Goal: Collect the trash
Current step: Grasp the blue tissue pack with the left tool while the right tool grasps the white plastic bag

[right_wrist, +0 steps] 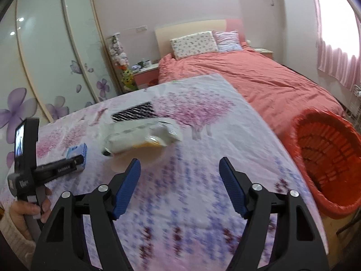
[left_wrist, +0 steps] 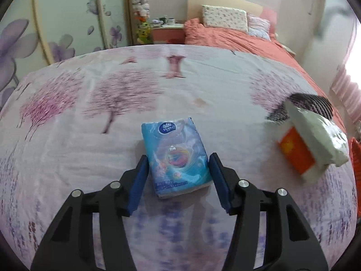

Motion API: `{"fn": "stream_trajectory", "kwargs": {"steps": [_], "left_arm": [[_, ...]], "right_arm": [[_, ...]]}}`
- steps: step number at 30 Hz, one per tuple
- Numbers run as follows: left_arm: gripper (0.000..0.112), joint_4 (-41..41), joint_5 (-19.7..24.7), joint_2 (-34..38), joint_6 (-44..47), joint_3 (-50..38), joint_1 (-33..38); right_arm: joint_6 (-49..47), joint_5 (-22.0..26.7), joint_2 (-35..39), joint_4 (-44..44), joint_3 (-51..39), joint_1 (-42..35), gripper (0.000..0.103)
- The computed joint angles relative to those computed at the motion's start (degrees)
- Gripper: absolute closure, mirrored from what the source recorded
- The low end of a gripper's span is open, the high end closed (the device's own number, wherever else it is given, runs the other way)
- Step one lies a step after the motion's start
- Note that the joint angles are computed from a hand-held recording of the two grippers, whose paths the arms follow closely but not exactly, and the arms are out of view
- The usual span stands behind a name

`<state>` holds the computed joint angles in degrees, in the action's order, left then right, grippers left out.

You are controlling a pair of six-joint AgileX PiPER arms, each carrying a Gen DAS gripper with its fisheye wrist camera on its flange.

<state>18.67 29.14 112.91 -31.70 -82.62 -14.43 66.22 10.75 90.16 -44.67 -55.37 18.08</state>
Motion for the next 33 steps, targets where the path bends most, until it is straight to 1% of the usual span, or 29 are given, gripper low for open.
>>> {"fn": "stream_trajectory", "kwargs": {"steps": [2, 4, 6, 9, 11, 12, 14, 15, 16, 17, 18, 20, 23, 24, 26, 27, 28, 30, 31, 33], "left_arm": [[0.055, -2.6, -2.4, -0.8, 2.1, 2.0, 1.9], [0.052, -5.0, -4.6, -1.3, 3.9, 3.6, 2.7], [0.052, -6.1, -5.3, -1.6, 4.6, 4.1, 3.0], [0.051, -6.2, -5.2, -1.4, 4.8, 3.9, 3.2], [0.051, -5.9, -5.0, -1.3, 4.5, 3.8, 3.0], [0.051, -6.0, -5.0, -1.4, 4.5, 3.8, 3.1], [0.051, -6.0, -4.9, -1.2, 4.6, 3.6, 3.1], [0.050, -6.0, -4.9, -1.2, 4.5, 3.6, 3.1], [0.050, -6.3, -4.9, -1.2, 4.8, 3.4, 3.2], [0.050, -6.2, -4.9, -1.2, 4.7, 3.5, 3.1], [0.050, -6.0, -5.1, -1.4, 4.4, 4.0, 3.0], [0.050, -6.0, -5.2, -1.3, 4.5, 3.9, 3.1], [0.050, -5.5, -5.3, -1.4, 3.9, 4.2, 2.9], [0.050, -5.6, -5.3, -1.5, 4.0, 4.2, 2.8], [0.050, -5.5, -5.3, -1.4, 3.8, 4.3, 2.8], [0.050, -5.4, -5.3, -1.4, 3.7, 4.3, 2.7], [0.050, -5.4, -5.4, -1.5, 3.7, 4.4, 2.8], [0.050, -5.4, -5.4, -1.5, 3.7, 4.4, 2.8], [0.050, -5.4, -5.4, -1.5, 3.7, 4.4, 2.8], [0.050, -5.4, -5.4, -1.5, 3.7, 4.4, 2.8]], "right_arm": [[-6.0, -0.2, 2.2, 6.4, -3.5, 1.1, 0.036], [-8.8, 0.4, 4.9, 9.4, -7.4, 2.7, 0.036], [-9.2, 1.8, 7.0, 9.8, -10.4, 4.2, 0.036], [-7.9, 5.0, 11.0, 7.5, -16.0, 6.7, 0.036], [-8.5, 8.6, 14.3, 6.6, -20.5, 8.1, 0.038], [-10.2, 10.2, 15.7, 7.8, -22.3, 8.3, 0.040], [-17.7, 13.8, 18.1, 15.2, -25.7, 7.6, 0.056], [-20.6, 14.2, 18.1, 18.5, -25.6, 6.9, 0.060], [-21.5, 13.5, 17.5, 20.2, -24.2, 6.2, 0.068], [-20.5, 12.1, 15.9, 19.5, -21.6, 5.6, 0.071], [-18.1, 11.7, 14.3, 17.2, -19.3, 5.2, 0.071], [-18.8, 11.2, 12.6, 18.0, -16.5, 4.0, 0.076], [-16.2, 12.7, 11.9, 16.3, -14.2, 2.1, 0.076], [-17.5, 10.9, 11.2, 18.8, -12.6, 0.6, 0.076], [-23.6, 7.0, 9.8, 26.9, -10.1, -1.9, 0.076], [-24.5, 5.8, 9.0, 28.2, -9.0, -2.7, 0.076], [-23.5, 5.1, 8.5, 27.3, -8.4, -2.9, 0.076], [-18.4, 4.8, 7.7, 21.7, -7.7, -2.4, 0.074], [-15.8, 5.6, 7.5, 18.0, -7.7, -1.7, 0.072], [-15.5, 5.7, 7.3, 16.7, -7.2, -1.2, 0.066]]}}
